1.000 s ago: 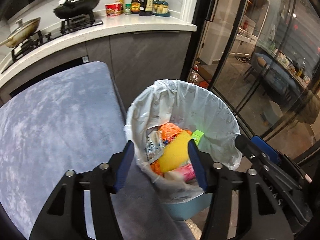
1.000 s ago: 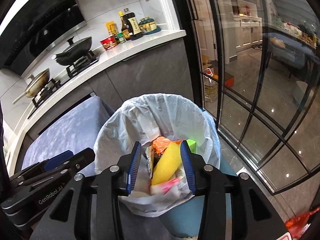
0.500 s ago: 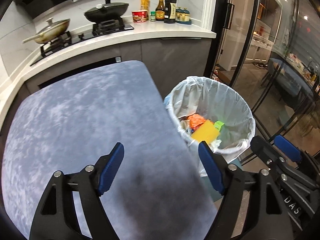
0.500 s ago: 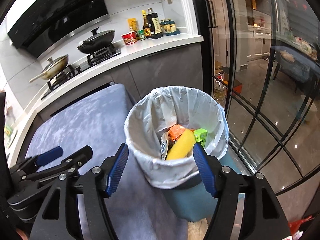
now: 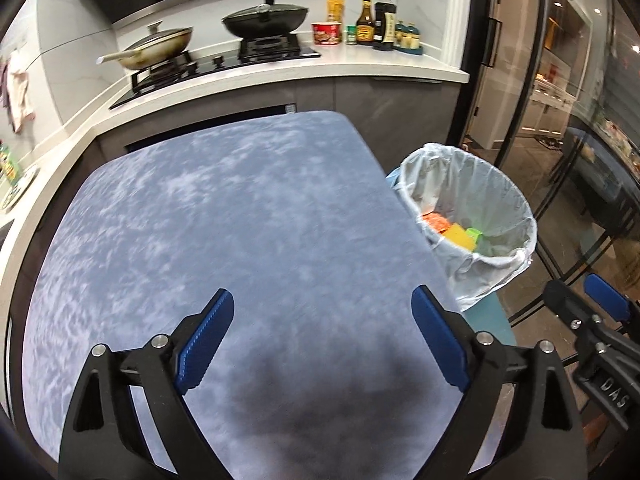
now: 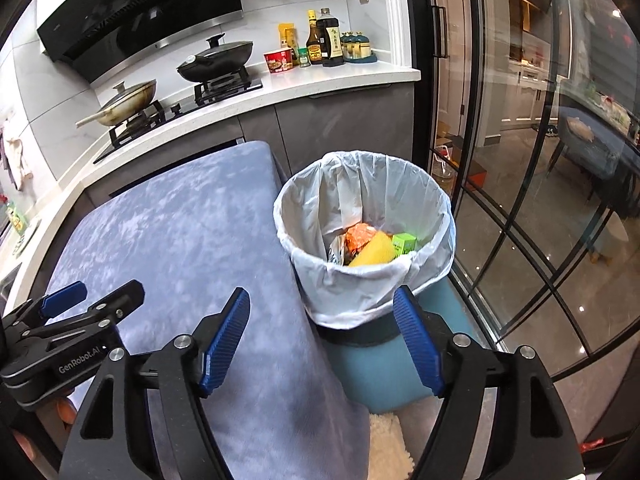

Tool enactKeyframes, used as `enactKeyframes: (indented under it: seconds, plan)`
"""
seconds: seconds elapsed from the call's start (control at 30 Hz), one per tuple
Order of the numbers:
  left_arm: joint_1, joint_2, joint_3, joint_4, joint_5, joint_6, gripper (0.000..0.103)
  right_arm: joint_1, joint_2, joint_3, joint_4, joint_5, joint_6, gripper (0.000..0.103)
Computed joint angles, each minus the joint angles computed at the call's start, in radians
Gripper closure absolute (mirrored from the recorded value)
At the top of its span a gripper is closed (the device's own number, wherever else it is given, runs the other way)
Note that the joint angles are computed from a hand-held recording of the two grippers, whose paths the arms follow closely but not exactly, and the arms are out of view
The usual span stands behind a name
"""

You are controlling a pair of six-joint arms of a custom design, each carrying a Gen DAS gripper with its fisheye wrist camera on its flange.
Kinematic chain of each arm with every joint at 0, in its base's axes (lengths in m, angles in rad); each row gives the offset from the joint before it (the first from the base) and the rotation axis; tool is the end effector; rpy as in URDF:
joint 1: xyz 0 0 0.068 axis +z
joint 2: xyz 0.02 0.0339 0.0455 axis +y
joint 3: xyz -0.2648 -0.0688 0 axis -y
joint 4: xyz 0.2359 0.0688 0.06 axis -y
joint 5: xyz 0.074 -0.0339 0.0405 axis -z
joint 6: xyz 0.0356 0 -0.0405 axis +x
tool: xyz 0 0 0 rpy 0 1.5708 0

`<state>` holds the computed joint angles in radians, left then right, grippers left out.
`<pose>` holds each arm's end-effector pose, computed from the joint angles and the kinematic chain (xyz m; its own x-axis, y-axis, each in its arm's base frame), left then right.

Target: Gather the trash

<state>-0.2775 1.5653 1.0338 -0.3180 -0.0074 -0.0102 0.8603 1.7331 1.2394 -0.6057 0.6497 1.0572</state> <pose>0.3123 -0.0887 0.2282 -0.7249 0.1959 -0.6604 0.2619 0.9651 -0.0012 0.2416 0.2478 0.2247 -0.6552 0.3019 -0.6926 0.2976 0.9457 0.1307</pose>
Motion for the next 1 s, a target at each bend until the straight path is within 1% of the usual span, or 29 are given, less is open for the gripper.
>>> enactKeyframes:
  seconds: [0.1, 0.2, 0.47, 1.0]
  plan:
    - [0.025, -0.017, -0.027, -0.004, 0.004, -0.001, 0.014, 0.019, 0.016, 0.021, -0.045, 0.013, 0.028, 0.025]
    - [0.039, -0.034, -0.059, 0.000, -0.002, 0.001, 0.010, 0.031, 0.019, 0.020, -0.056, 0.018, 0.041, 0.019]
    - [0.058, -0.055, -0.103, -0.003, -0.016, -0.014, 0.009, 0.050, 0.031, 0.030, -0.090, 0.036, 0.057, 0.018]
    - [0.030, -0.087, -0.146, 0.001, -0.066, -0.041, 0.009, 0.058, 0.009, -0.025, -0.050, 0.027, 0.055, 0.016]
